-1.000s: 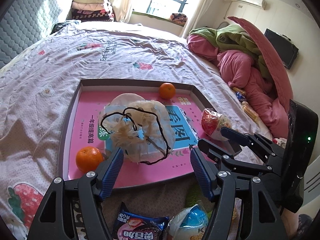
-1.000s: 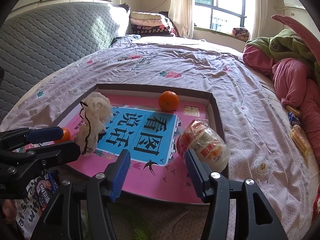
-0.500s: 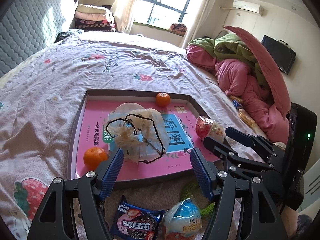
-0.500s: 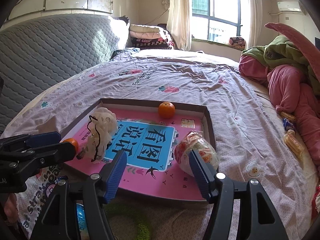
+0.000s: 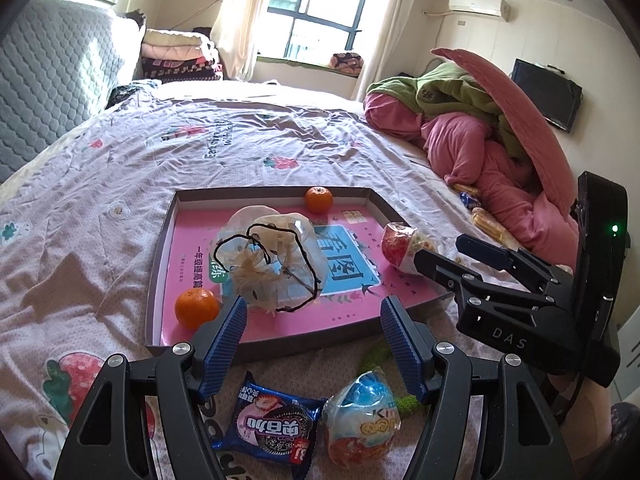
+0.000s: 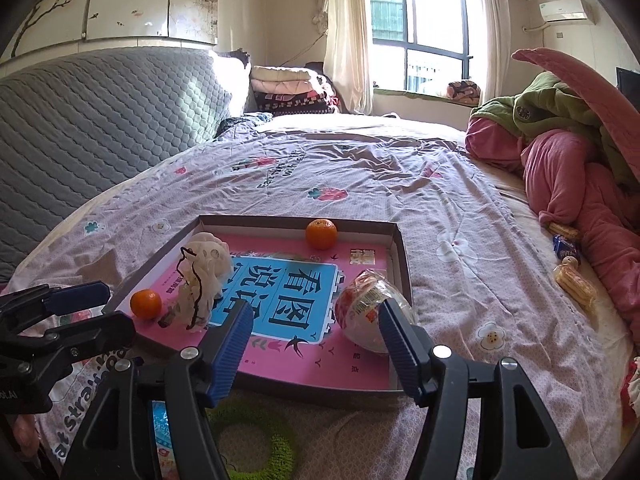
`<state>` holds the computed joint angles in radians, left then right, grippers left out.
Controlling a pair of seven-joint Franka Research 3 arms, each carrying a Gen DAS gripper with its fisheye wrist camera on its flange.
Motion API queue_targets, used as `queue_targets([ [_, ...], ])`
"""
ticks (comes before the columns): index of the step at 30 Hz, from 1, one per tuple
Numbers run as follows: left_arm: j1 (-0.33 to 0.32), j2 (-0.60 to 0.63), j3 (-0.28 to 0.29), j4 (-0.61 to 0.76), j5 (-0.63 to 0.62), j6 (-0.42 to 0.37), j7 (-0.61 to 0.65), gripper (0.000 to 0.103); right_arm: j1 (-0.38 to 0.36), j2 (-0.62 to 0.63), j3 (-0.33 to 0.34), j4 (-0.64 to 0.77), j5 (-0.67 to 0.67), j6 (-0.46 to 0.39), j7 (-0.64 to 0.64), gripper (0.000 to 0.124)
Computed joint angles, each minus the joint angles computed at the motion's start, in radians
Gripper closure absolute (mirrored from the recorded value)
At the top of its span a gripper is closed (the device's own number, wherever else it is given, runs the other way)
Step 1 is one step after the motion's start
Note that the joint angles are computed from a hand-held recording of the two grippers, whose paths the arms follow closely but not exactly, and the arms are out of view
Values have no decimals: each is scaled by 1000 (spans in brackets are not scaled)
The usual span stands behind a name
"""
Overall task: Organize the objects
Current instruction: 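Withdraw both open tools from the tray back toward the remaining objects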
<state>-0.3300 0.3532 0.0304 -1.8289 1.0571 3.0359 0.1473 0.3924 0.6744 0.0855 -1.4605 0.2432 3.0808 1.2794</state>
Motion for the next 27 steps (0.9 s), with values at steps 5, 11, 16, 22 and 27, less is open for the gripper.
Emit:
queue_targets([
  [5,2,-2,-8,-14,-12,9,18,32,-4,-13,4,-21,1,10,-8,59],
  [11,-15,-10,1,-30,-14,9,30,32,-7,-26,7,-41,1,12,-22,59],
  [16,3,-11,-19,-43,-37,26,55,32,-11,-39,11,-63,2,14,-35,59],
  [22,-19,-18,-7,-53,-19,21,66,32,-41,-60,44,-97,19,16,-67,59],
  [27,-14,-17,-25,-61,-31,13,93,32,-48,-85,50,-139,25,30,-94,59],
])
